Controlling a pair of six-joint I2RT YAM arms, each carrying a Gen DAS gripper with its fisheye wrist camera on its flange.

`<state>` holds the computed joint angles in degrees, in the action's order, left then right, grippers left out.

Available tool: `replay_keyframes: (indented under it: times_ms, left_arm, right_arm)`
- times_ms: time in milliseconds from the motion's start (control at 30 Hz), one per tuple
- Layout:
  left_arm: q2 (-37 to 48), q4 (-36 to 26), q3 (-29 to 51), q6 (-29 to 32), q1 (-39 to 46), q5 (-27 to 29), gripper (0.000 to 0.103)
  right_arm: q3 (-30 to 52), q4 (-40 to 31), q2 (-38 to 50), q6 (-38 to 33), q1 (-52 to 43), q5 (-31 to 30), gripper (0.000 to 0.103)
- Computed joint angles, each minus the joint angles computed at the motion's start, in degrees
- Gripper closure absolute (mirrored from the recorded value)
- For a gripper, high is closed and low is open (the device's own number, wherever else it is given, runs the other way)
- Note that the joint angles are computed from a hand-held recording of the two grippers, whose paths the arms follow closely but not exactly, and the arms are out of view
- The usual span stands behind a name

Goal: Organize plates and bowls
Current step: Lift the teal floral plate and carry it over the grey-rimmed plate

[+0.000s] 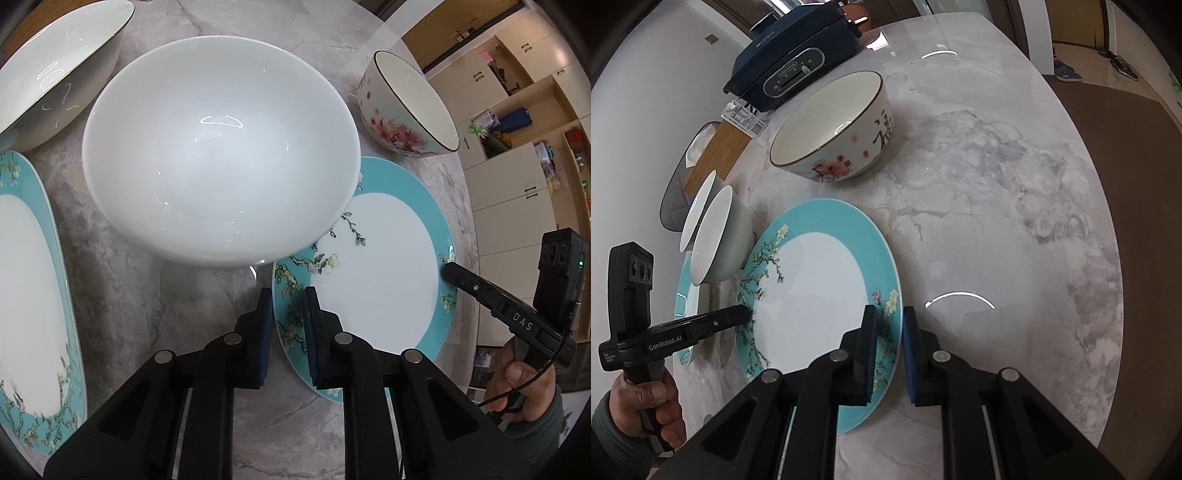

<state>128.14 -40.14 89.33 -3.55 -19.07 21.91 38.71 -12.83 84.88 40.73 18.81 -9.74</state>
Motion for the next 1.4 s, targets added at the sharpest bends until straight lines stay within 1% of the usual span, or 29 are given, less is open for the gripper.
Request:
replay_keyframes:
  times_ms: [167,367,533,667,800,967,1133,1267,1400]
  left_arm:
    - [-2.56,-1.26,-1.76,0.48,0.58,0.65,0.090]
    - [-7.15,-2.93,-5.40,1.92,2.07,1.69,0.090]
    - [-13.40,-3.96,-10.61,4.44,4.99,2.56,0.090]
    - [-19.72,-5.74,-16.78,8.28,8.85,3.33,0.089]
    - [-26.68,-8.67,-23.64,14.09,14.56,4.05,0.089]
    - [-33.70,-14.25,-31.58,25.82,24.93,2.40,0.088]
    - [-37.47,-18.44,-36.89,37.85,35.85,-0.13,0.088]
    - [-38.45,-18.40,-40.06,44.82,41.78,-2.33,0.088]
    - [-39.08,-17.39,-41.34,47.75,42.90,-3.09,0.088]
  right_arm:
    - [-0.83,-2.04,-3.25,2.92,0.82,0.60,0.088]
    - [0.12,-7.71,-8.37,6.35,3.38,2.35,0.088]
    - [1.49,-12.77,-13.10,11.35,10.45,6.03,0.088]
    - [3.07,-15.76,-15.14,17.69,19.13,10.40,0.088]
    - [4.64,-16.73,-14.96,25.21,28.95,14.37,0.089]
    - [8.69,-16.02,-9.40,35.00,40.89,18.56,0.089]
    - [12.53,-14.73,-2.61,42.48,48.69,20.11,0.089]
    - [15.10,-14.08,2.05,46.37,52.58,20.09,0.089]
    - [16.34,-14.37,4.66,49.73,55.52,20.87,0.089]
